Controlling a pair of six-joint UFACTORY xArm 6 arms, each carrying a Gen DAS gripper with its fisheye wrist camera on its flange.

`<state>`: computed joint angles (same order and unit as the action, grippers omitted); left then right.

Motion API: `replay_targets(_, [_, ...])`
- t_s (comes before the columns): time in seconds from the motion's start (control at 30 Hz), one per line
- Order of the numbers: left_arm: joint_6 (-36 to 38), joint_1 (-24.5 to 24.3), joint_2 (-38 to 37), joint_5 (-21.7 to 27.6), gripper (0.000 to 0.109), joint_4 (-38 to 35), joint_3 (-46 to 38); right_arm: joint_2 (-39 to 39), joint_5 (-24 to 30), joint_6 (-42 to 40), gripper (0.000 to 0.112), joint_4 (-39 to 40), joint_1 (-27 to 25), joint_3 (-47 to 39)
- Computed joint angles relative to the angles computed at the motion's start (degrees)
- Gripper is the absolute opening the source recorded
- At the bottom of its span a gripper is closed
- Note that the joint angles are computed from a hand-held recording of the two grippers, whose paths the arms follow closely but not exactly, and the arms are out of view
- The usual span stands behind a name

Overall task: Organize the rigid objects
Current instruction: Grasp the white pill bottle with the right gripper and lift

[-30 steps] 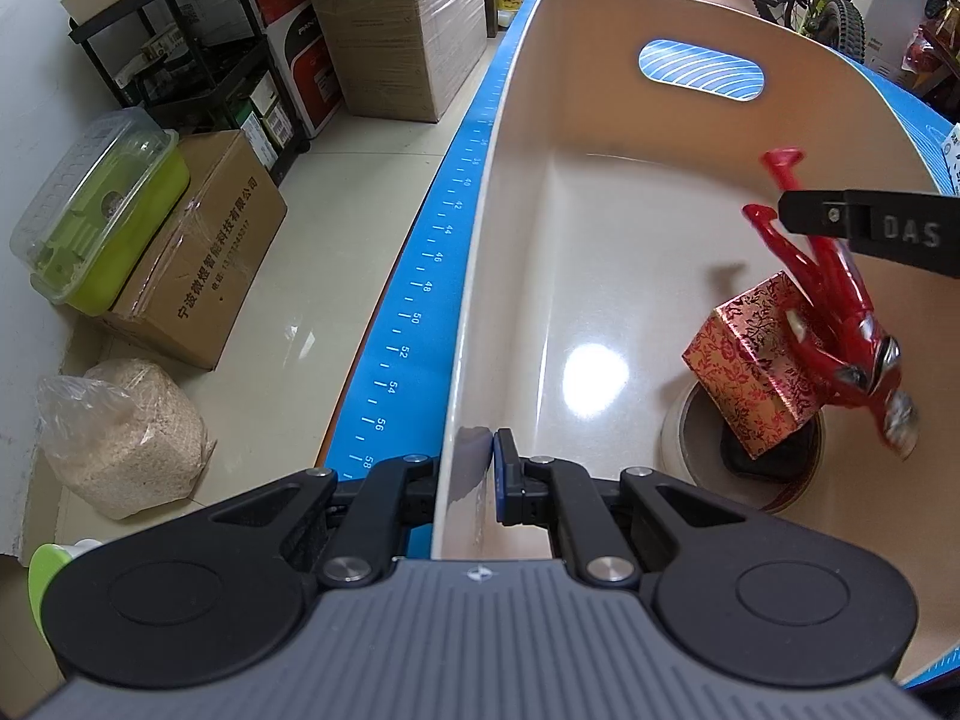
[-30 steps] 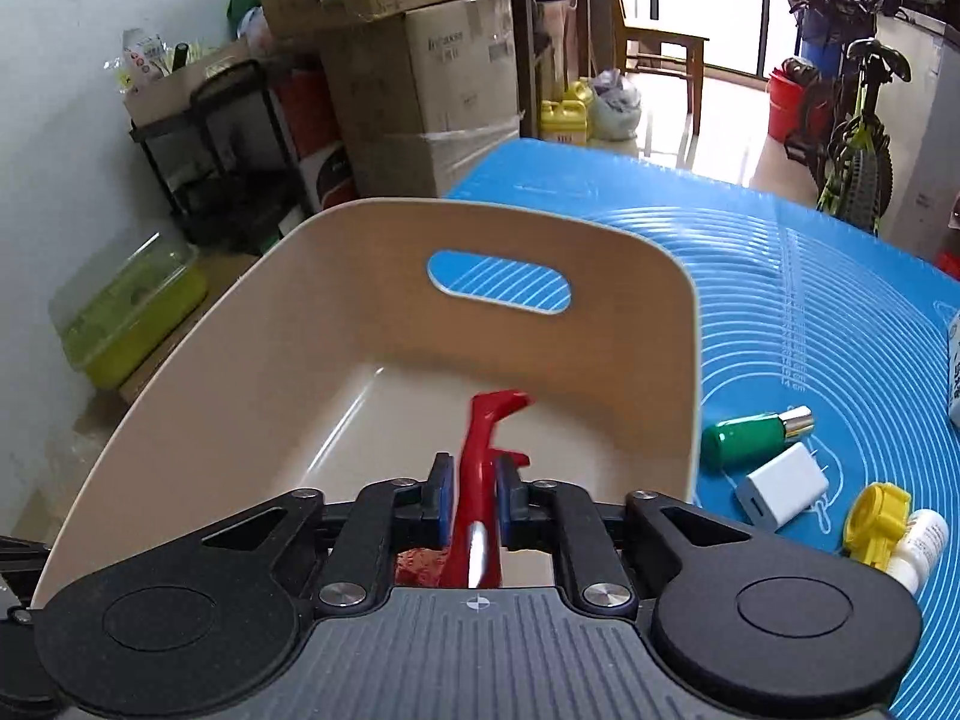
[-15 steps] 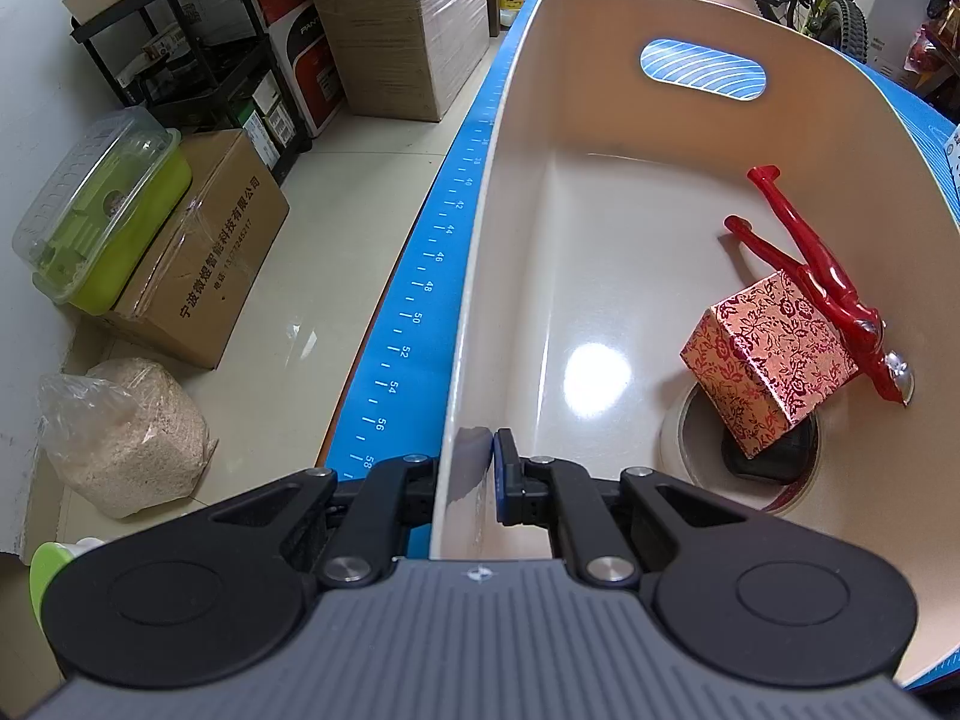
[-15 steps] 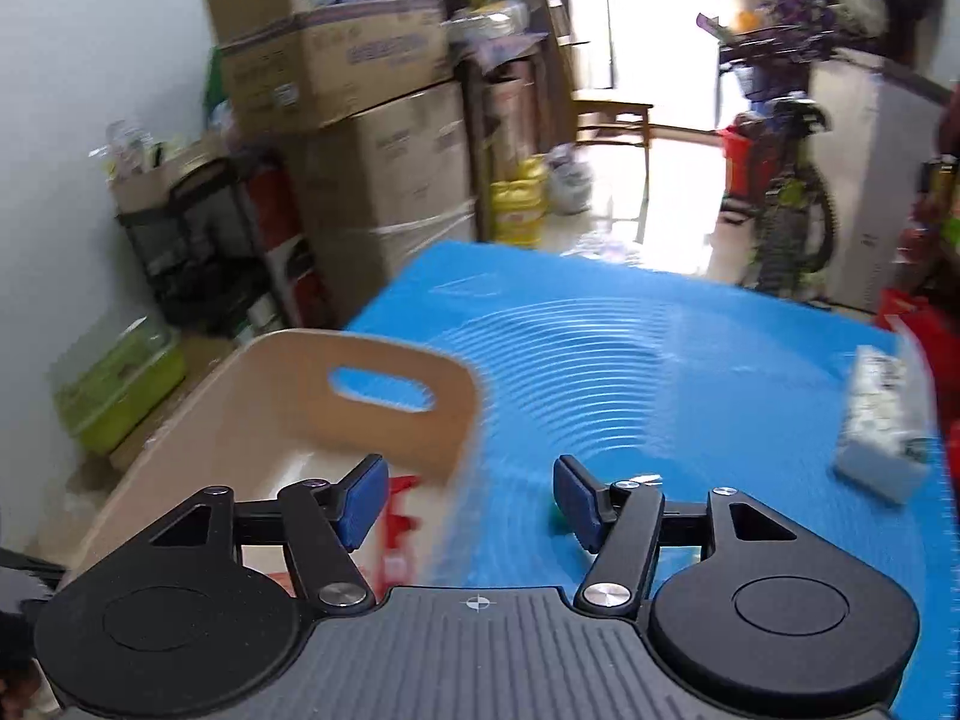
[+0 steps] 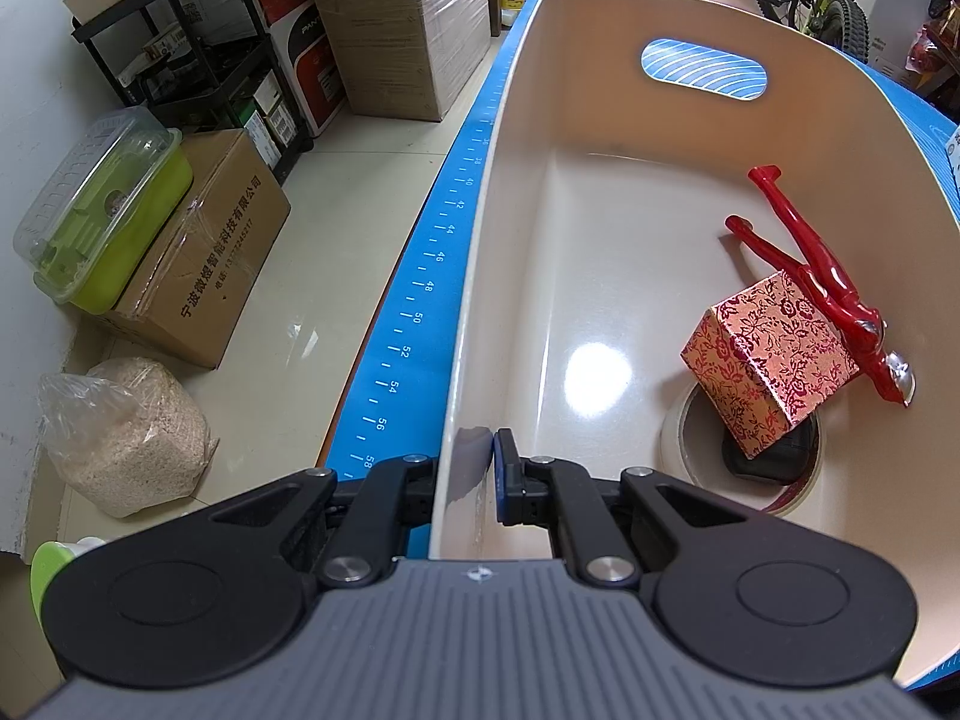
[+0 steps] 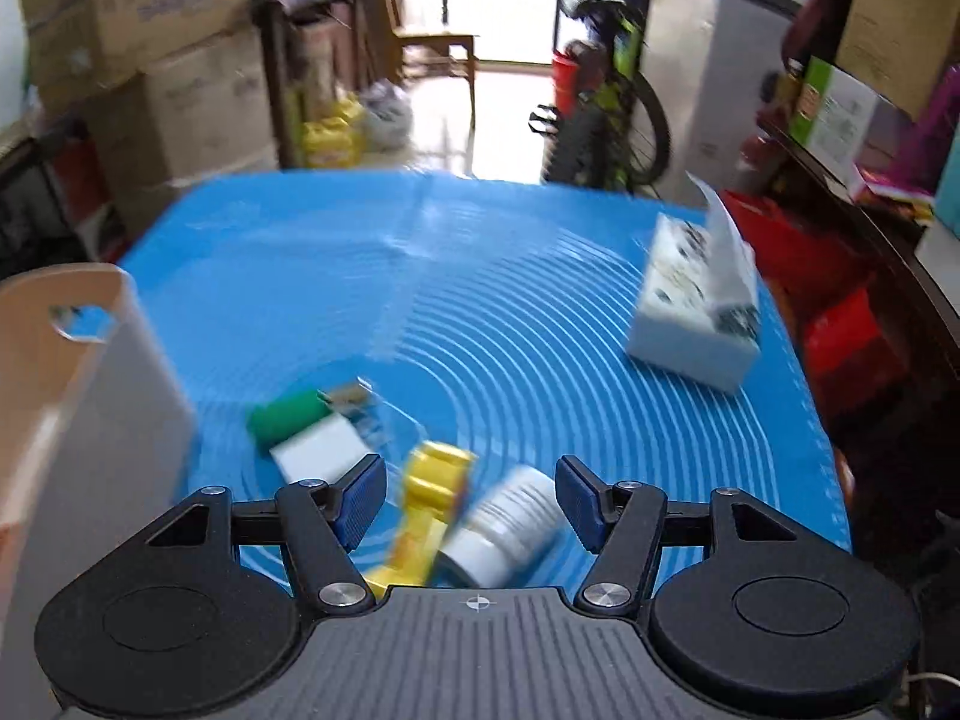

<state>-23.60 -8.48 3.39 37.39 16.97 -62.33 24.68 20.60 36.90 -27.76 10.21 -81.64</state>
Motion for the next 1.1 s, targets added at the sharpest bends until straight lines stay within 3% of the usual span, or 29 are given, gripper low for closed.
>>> replay_targets(0.5, [0.0, 0.0, -0.1, 0.0, 0.012, 0.2, 0.1, 6.7, 2.0, -1.6, 0.067, 9.1, -1.4, -4.3])
replay_targets(0.57, [0.0, 0.0, -0.1, 0.0, 0.012, 0.2, 0.2, 7.5, 2.8, -2.5, 0.061, 10.5, -1.4, -4.9])
replay_targets(0.63, [0.0, 0.0, -0.1, 0.0, 0.012, 0.2, 0.2, 7.3, 2.3, -1.6, 0.044, 9.4, -1.4, -4.5])
replay_targets(0.77, [-0.1, 0.0, -0.1, 0.0, 0.012, 0.2, 0.2, 5.9, 2.5, 0.3, 0.044, 7.6, -1.4, -3.0])
replay_targets(0.93, [-0.1, 0.0, -0.1, 0.1, 0.012, 0.1, 0.1, 0.4, -2.9, 9.1, 0.044, -3.2, -1.5, 1.5])
replay_targets(1.1, [-0.1, 0.0, -0.1, 0.1, 0.012, 0.1, 0.1, -3.9, -12.1, 7.0, 0.044, -0.7, 0.9, 4.5])
